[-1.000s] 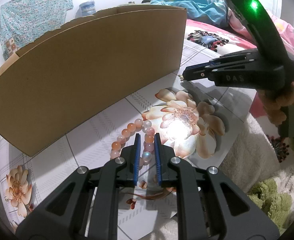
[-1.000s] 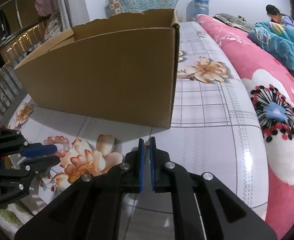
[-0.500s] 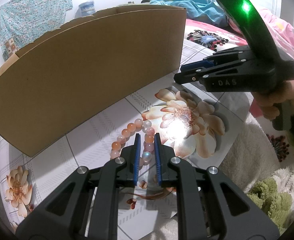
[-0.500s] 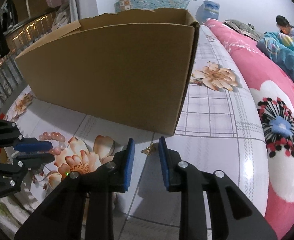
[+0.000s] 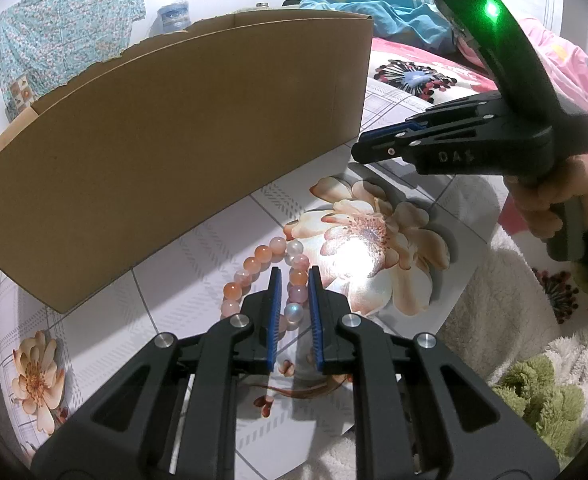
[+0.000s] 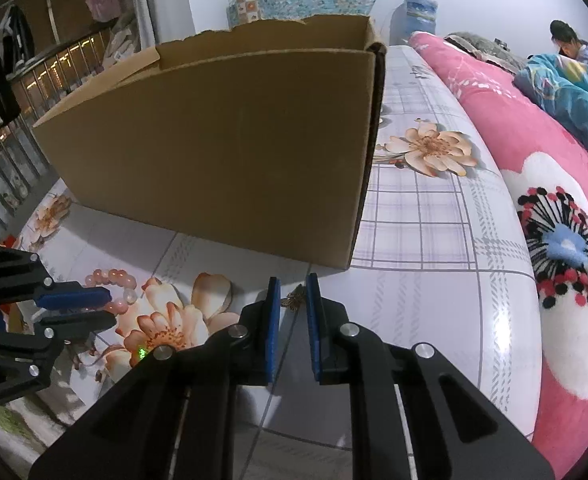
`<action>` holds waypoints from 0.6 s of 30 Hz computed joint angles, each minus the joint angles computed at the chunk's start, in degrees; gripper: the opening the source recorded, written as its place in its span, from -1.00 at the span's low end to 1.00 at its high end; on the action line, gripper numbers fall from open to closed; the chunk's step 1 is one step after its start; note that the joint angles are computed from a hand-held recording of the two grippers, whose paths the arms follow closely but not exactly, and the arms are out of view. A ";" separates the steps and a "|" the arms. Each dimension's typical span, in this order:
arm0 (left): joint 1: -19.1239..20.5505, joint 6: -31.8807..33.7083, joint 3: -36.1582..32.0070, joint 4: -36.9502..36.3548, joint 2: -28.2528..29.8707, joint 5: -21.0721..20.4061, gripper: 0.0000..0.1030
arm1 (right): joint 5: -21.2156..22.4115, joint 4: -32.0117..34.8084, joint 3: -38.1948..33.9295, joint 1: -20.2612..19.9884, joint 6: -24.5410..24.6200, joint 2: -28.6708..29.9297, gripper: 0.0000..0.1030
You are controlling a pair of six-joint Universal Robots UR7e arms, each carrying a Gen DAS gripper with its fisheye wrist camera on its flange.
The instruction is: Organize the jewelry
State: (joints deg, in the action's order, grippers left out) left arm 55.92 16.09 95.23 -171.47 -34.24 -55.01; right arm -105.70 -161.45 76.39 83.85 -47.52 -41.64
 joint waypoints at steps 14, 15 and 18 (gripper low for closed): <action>-0.08 -0.14 -0.06 0.09 0.08 0.55 -0.75 | 9.83 4.89 4.39 -1.12 6.68 -5.89 -0.74; -0.12 -0.18 -0.13 0.02 0.18 0.59 -0.75 | 10.67 5.34 4.58 -1.21 7.13 -6.14 -0.74; 0.10 -0.25 -0.42 -0.11 0.28 0.25 -0.83 | 12.42 5.20 5.79 -1.23 7.36 -7.06 -0.75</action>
